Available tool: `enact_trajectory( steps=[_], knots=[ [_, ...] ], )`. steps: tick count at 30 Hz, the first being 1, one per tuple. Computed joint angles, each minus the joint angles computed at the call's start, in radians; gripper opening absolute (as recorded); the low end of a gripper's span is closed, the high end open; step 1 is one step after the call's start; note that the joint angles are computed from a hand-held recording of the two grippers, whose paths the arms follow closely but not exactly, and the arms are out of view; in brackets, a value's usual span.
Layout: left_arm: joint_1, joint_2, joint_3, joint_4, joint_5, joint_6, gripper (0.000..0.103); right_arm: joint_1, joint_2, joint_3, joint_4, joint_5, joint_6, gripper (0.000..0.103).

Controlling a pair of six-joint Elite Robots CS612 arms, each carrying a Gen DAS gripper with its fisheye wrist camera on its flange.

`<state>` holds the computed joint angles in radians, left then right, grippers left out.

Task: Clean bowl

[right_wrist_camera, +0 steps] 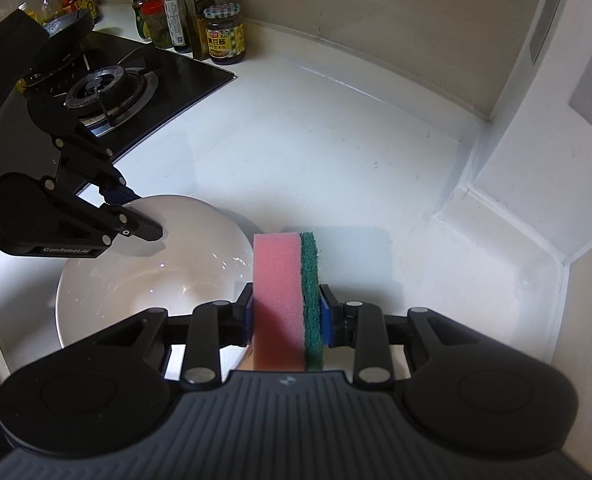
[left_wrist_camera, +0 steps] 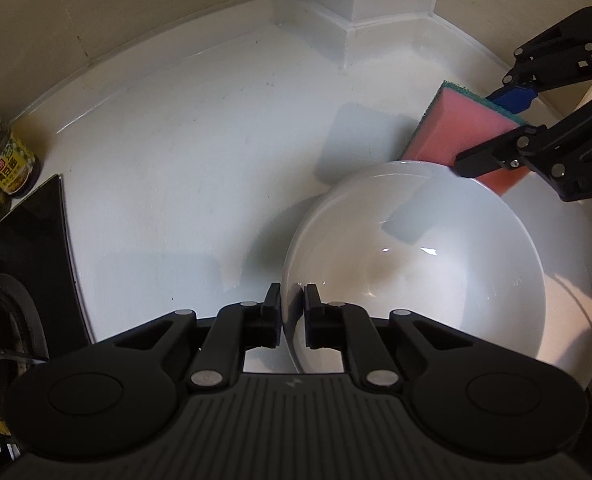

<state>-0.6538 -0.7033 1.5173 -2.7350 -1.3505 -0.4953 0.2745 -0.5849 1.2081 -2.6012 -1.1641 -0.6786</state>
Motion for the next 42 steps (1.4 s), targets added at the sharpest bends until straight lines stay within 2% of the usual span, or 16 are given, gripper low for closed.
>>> enact_trajectory(
  steps=[3,10,12,14,17,19,23,25,32,36,38,42],
  knots=[
    [0.003,0.001,0.006,-0.015,-0.002,-0.021,0.009,-0.002,-0.001,0.007,-0.011,0.006,0.01,0.027],
    [-0.018,-0.039,0.087,-0.081,0.02,-0.183,0.012,-0.013,-0.023,0.055,-0.037,0.017,0.048,0.027],
    [-0.02,-0.042,0.096,-0.088,0.012,-0.182,0.012,-0.019,-0.032,0.073,-0.041,0.02,0.052,0.027],
    [-0.015,-0.036,0.087,-0.076,-0.008,-0.145,0.012,-0.021,-0.036,0.076,-0.028,0.02,0.043,0.027],
    [-0.01,-0.019,0.043,-0.02,-0.002,-0.041,0.009,-0.021,-0.032,0.06,0.0,0.02,0.031,0.027],
    [-0.002,-0.011,0.026,-0.019,-0.015,0.027,0.009,-0.017,-0.022,0.038,0.015,0.016,0.022,0.027],
    [0.009,0.01,-0.008,-0.029,-0.025,0.135,0.009,-0.002,-0.006,0.016,-0.025,-0.02,0.01,0.027],
    [0.011,0.014,-0.015,-0.03,-0.022,0.106,0.009,0.005,-0.001,0.01,-0.044,-0.038,-0.001,0.027],
    [-0.024,-0.037,0.071,-0.043,0.033,-0.131,0.014,-0.009,-0.003,0.018,-0.035,-0.003,0.016,0.027],
    [-0.03,-0.04,0.085,-0.051,0.044,-0.184,0.016,-0.017,-0.011,0.035,-0.031,0.017,0.033,0.027],
    [-0.025,-0.032,0.07,-0.038,0.04,-0.143,0.013,-0.017,-0.014,0.039,-0.027,0.018,0.027,0.027],
    [-0.019,-0.01,0.027,-0.008,0.071,0.049,0.011,-0.013,-0.009,0.022,-0.011,0.011,0.012,0.027]
  ],
)
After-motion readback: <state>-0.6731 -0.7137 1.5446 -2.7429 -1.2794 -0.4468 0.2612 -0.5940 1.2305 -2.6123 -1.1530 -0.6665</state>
